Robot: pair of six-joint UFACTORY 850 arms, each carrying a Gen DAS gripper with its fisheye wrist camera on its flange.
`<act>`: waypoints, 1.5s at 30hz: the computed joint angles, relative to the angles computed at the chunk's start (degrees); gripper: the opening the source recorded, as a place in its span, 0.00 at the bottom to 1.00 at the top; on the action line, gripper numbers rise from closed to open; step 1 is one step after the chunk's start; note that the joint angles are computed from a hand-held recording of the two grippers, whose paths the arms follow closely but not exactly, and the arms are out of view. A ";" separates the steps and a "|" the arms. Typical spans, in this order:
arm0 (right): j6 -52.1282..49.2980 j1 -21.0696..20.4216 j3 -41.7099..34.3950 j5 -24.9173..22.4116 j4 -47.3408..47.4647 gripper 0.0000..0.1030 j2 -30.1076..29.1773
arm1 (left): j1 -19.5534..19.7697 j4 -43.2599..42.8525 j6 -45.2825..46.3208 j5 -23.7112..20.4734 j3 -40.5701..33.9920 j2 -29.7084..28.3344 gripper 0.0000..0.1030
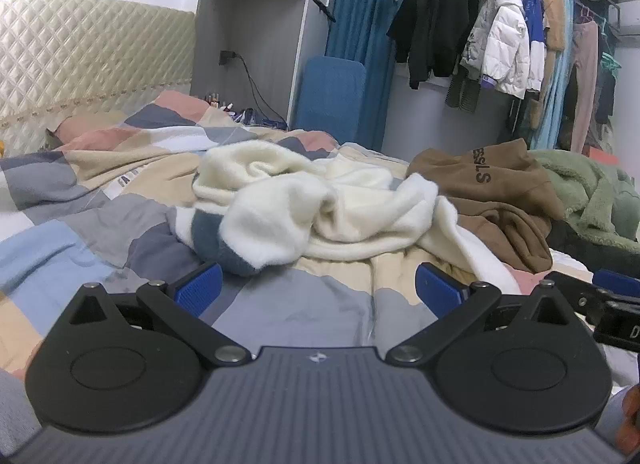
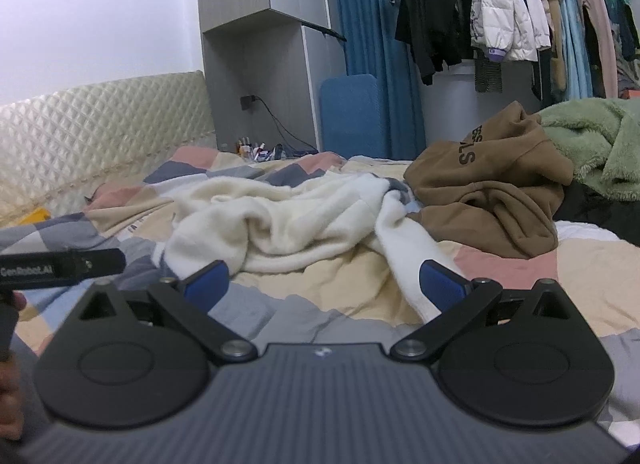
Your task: Fold large clothes
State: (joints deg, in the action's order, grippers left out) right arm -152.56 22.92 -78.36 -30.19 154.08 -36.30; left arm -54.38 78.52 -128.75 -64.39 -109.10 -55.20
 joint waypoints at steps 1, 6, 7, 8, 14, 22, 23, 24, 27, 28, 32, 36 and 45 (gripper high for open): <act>-1.00 0.12 0.25 -0.23 0.40 1.00 0.18 | -0.07 0.16 0.00 -0.09 -0.03 -0.01 1.00; -3.99 0.32 0.89 -0.70 2.03 1.00 0.41 | -0.07 -1.33 1.64 -0.66 -0.84 -0.78 1.00; -4.05 0.30 0.86 -0.86 2.14 1.00 0.29 | 0.02 -1.46 2.00 -0.62 -1.02 -0.95 1.00; -3.83 0.27 0.92 -0.92 1.84 1.00 0.33 | 0.07 -1.47 2.31 -0.64 -1.12 -1.11 1.00; -3.52 0.32 0.25 0.07 0.98 1.00 -0.09 | 0.85 -0.18 2.31 2.14 0.19 -0.57 1.00; -1.86 0.29 -1.62 2.05 2.18 1.00 -1.36 | 1.77 1.19 -0.16 4.43 2.90 0.65 1.00; -2.08 0.39 -1.68 2.32 2.56 1.00 -1.46 | 1.94 1.48 -0.64 4.74 3.38 0.89 1.00; -2.48 0.54 -1.98 2.90 3.14 1.00 -1.60 | 2.17 1.56 -1.00 5.16 3.73 1.04 1.00; -5.38 1.04 -2.59 4.49 5.99 1.00 -1.89 | 2.81 1.59 -1.94 6.44 4.53 1.52 1.00; -6.38 1.24 -3.11 5.56 6.83 1.00 -2.09 | 2.90 1.70 -2.07 6.48 4.64 1.56 1.00; -9.13 1.79 -4.25 7.82 9.09 1.00 -2.67 | 3.06 3.95 -3.45 7.13 5.77 1.99 1.00; -9.19 1.89 -3.99 6.92 8.59 1.00 -2.72 | 3.31 4.40 -2.72 7.59 5.50 1.60 1.00; -1.55 1.83 -6.76 8.10 2.47 1.00 -4.48 | 4.99 4.43 -2.27 9.42 3.76 0.22 1.00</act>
